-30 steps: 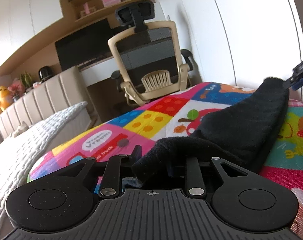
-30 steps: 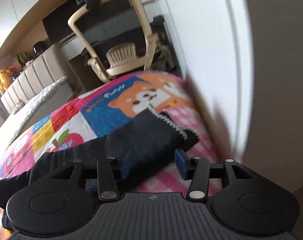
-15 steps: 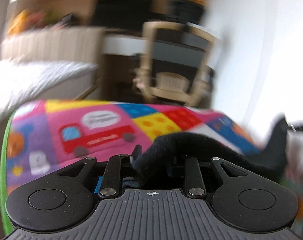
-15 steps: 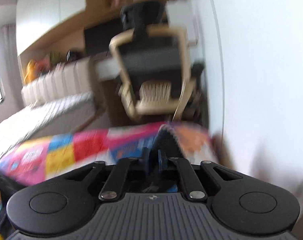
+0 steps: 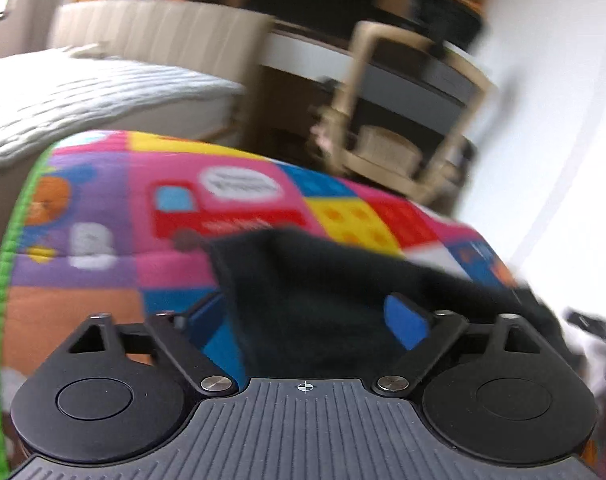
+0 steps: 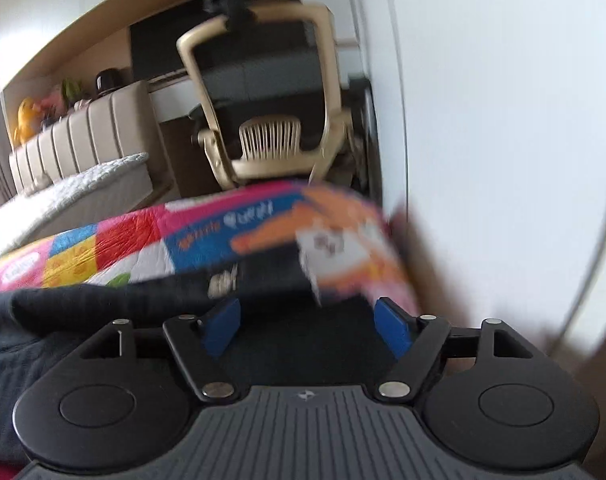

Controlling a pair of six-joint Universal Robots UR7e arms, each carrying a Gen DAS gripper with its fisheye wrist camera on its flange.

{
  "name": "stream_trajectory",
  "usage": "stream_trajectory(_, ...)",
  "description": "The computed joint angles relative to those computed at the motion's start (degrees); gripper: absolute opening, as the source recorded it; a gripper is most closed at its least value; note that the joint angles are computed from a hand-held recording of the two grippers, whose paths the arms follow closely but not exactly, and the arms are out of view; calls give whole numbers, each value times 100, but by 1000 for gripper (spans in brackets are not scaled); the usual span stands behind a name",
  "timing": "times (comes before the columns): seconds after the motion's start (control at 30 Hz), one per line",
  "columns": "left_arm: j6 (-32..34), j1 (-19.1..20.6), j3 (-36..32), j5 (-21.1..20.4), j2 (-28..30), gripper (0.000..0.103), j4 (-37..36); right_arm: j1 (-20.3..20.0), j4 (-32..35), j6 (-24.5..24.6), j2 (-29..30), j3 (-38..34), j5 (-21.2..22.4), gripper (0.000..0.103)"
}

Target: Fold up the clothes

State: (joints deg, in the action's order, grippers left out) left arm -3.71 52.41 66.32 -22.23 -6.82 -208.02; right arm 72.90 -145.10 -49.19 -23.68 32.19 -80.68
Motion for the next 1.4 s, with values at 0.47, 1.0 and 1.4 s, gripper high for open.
stream_trajectory(0.47, -1169, -216, 953, 80, -210, 95, 1350, -382, -40, 168, -1345, 2210, 731, 92)
stream_trajectory(1.0, -1340, -205, 974, 151, -215, 96, 1237, -205, 198, 46, -1145, 1873, 253, 62)
stream_trajectory(1.4, -2036, -266, 1096, 998, -263, 66, 1539, -201, 771, -183, -1404, 2204, 184, 13)
